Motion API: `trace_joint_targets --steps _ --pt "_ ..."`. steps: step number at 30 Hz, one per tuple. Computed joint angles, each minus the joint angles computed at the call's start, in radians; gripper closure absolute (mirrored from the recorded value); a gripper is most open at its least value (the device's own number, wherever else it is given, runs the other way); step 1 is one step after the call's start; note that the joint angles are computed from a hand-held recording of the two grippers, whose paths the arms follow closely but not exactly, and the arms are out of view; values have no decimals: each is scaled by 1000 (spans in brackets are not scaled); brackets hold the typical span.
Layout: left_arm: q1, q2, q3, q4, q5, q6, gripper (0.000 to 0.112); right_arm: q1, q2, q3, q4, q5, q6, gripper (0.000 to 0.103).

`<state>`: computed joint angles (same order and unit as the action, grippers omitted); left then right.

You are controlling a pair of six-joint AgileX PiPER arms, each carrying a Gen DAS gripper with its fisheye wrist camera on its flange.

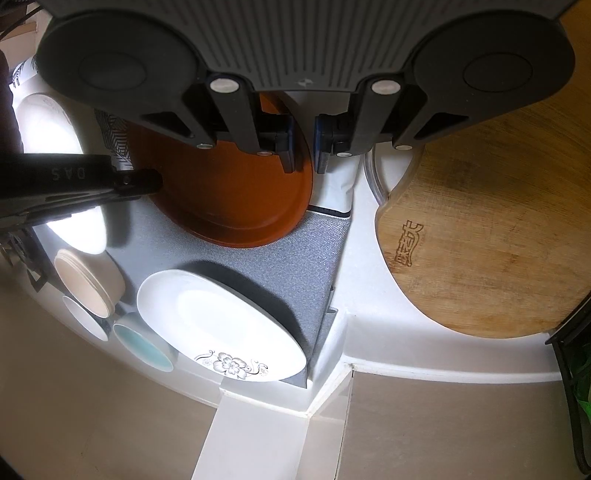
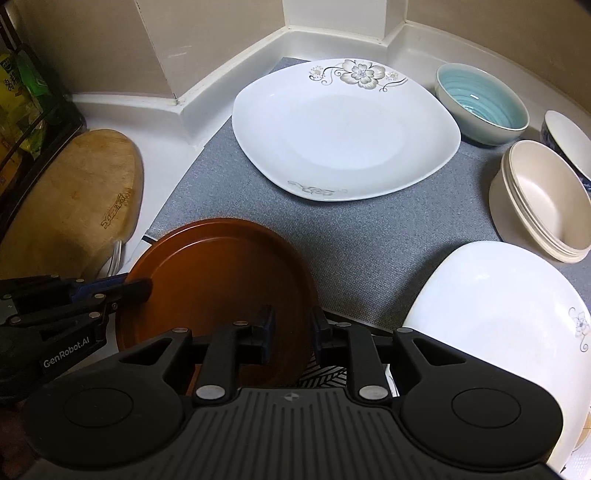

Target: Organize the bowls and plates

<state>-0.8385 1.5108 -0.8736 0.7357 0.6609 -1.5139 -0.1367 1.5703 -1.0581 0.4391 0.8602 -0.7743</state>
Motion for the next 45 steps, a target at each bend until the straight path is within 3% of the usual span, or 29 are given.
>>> trace_joint_targets --steps 31,39,45 --pt "-48 -27 7 -1 41 -41 100 37 35 -17 -60 -19 37 82" --pt "-109 -15 -80 12 146 -22 101 -68 -18 -6 75 28 -107 86" --pt "-172 70 -227 52 190 15 101 -244 -34 -25 171 96 -252 86"
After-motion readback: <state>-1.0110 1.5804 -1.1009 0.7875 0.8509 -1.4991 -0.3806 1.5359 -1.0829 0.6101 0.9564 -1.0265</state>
